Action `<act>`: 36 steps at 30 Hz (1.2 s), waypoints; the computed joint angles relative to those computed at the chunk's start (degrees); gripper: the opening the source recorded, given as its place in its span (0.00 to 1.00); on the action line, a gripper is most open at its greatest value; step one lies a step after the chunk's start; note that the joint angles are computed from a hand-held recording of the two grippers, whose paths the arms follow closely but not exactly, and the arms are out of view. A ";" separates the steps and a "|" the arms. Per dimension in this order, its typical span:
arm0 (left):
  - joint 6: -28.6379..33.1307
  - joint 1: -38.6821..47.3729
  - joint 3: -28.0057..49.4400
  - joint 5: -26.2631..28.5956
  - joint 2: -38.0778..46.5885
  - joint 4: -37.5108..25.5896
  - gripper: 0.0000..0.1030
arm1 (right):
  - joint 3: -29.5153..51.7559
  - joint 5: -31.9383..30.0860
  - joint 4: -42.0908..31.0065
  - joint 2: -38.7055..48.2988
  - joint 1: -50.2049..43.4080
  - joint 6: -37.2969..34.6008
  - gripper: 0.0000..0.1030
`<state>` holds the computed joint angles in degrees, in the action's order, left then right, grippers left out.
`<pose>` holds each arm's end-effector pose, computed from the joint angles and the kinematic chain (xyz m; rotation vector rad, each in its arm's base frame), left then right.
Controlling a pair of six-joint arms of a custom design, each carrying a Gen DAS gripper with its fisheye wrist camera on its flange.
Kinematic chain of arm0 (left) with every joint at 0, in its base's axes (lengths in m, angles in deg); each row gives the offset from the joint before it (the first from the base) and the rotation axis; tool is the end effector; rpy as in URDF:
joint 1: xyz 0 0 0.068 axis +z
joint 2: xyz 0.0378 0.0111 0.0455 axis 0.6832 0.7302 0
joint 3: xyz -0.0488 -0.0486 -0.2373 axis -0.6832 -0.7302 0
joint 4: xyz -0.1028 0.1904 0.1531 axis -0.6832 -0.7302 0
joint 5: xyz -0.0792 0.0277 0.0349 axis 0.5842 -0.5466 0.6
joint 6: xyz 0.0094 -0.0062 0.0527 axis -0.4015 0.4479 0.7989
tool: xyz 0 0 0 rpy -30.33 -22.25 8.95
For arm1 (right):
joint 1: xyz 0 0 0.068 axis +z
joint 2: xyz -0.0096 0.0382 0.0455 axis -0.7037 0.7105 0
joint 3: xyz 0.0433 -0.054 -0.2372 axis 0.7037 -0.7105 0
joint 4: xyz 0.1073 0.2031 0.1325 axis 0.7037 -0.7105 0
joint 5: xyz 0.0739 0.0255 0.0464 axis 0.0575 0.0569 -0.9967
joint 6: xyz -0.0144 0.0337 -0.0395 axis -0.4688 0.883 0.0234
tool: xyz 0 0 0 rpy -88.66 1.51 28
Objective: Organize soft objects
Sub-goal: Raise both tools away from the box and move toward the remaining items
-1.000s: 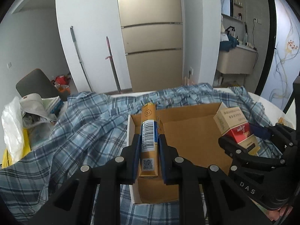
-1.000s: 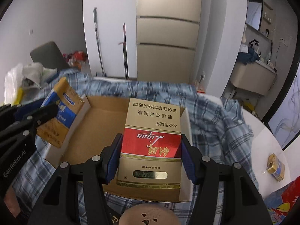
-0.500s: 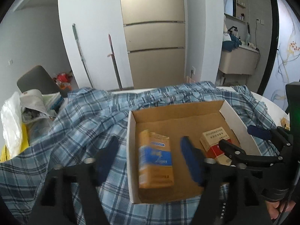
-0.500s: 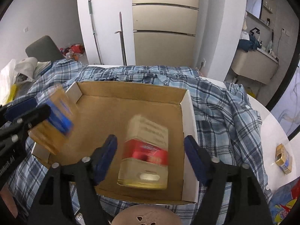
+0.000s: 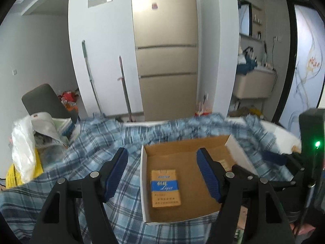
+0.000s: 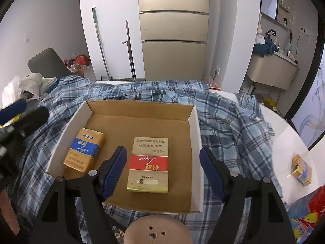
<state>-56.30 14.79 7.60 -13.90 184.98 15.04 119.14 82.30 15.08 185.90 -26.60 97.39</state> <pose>0.3068 -0.1534 0.1434 0.1918 2.1514 -0.0548 0.3195 0.0987 0.1198 -0.0247 2.3793 0.0714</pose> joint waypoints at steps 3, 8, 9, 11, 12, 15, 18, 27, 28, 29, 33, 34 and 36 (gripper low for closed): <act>0.70 -1.71 -4.08 -1.26 -7.99 -0.42 0.70 | -2.96 0.10 -1.56 -6.57 -0.01 -0.18 0.71; -0.08 -5.35 -11.38 -2.22 -23.44 -3.42 0.70 | -10.68 3.30 -3.31 -21.50 1.28 0.14 0.75; -0.02 -6.45 -12.62 -3.42 -25.95 -3.69 0.70 | -12.37 4.40 -3.70 -24.80 1.86 -0.17 0.76; 0.60 -9.97 -15.86 -7.45 -32.13 -4.19 0.73 | -15.62 5.92 -5.01 -31.72 2.73 -0.56 0.81; 0.72 -11.45 -17.25 -9.00 -34.53 -4.23 0.76 | -17.17 6.58 -5.66 -34.97 3.19 -0.54 0.83; 0.22 -16.76 -22.47 -14.96 -42.87 -3.64 0.93 | -21.80 8.97 -8.09 -44.84 4.86 1.05 0.91; 0.91 -21.54 -26.84 -19.87 -49.40 -3.14 1.00 | -25.95 11.34 -9.83 -53.60 6.38 3.51 1.00; -1.55 -25.19 -34.49 -20.81 -52.42 -3.43 1.00 | -32.92 16.72 -14.56 -67.02 12.59 3.35 1.00; -2.16 -25.01 -35.04 -20.27 -51.74 -3.54 1.00 | -33.82 17.09 -14.34 -67.43 13.33 3.53 1.00; -2.78 -24.73 -35.64 -19.56 -51.22 -3.79 1.00 | -34.61 17.20 -14.20 -67.69 13.76 3.73 1.00; -4.15 -25.12 -39.55 -19.78 -48.43 -0.42 1.00 | -38.05 22.57 -11.31 -66.21 17.48 5.85 1.00; -4.53 -24.95 -40.39 -19.36 -47.20 0.93 1.00 | -39.15 23.87 -10.74 -66.56 18.55 5.99 1.00; -5.26 -24.55 -41.53 -18.35 -43.47 4.43 1.00 | -40.26 23.70 -8.71 -64.44 18.88 6.03 1.00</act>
